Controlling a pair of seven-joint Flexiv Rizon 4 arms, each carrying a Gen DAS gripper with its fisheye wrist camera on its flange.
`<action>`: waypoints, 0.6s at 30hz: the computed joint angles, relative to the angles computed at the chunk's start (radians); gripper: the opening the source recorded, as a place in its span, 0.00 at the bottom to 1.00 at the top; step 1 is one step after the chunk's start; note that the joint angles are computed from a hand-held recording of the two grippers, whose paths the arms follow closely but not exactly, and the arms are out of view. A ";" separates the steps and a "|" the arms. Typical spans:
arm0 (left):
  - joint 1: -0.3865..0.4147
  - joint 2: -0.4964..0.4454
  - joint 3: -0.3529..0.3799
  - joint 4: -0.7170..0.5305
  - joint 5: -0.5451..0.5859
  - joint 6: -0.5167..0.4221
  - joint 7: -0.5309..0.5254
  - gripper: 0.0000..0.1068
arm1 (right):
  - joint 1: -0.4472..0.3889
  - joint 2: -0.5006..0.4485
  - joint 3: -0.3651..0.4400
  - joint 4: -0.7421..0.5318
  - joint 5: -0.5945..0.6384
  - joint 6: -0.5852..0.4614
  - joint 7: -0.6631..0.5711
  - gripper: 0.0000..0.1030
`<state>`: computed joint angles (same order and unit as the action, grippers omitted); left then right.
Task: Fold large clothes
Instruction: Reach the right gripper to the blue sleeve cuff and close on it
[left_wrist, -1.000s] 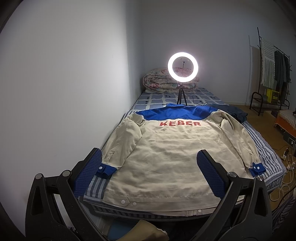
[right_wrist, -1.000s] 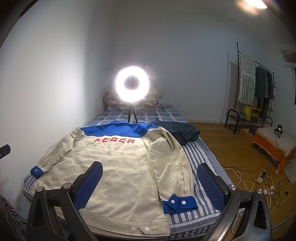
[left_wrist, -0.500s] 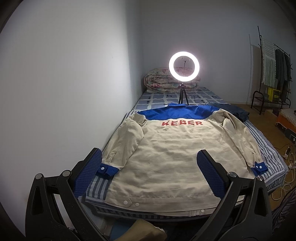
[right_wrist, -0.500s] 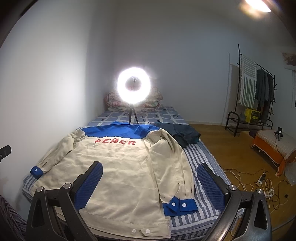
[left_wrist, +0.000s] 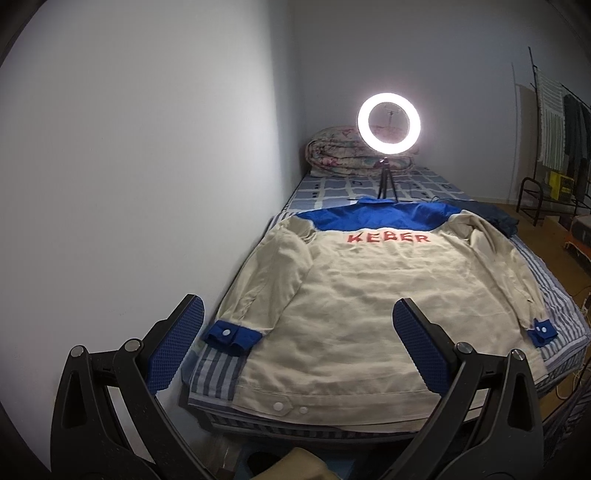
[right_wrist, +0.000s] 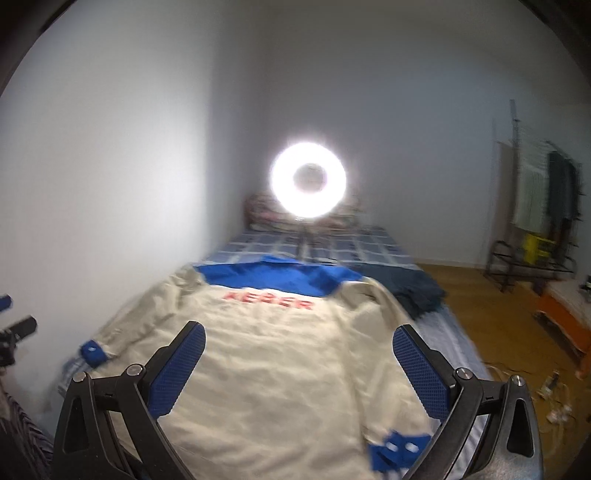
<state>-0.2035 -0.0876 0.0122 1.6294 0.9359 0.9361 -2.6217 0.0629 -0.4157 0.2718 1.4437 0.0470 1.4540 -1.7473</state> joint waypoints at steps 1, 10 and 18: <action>0.011 0.001 0.008 0.016 -0.018 0.029 0.002 0.96 | -0.032 -0.026 0.059 -0.046 0.024 -0.048 -0.042 0.96; 0.117 -0.005 0.053 0.188 -0.346 0.251 0.179 0.58 | -0.057 -0.211 0.212 -0.409 0.228 -0.516 -0.230 0.60; 0.131 0.025 0.067 0.286 -0.381 0.307 0.172 0.47 | 0.077 -0.361 0.220 -0.703 0.296 -0.861 -0.346 0.52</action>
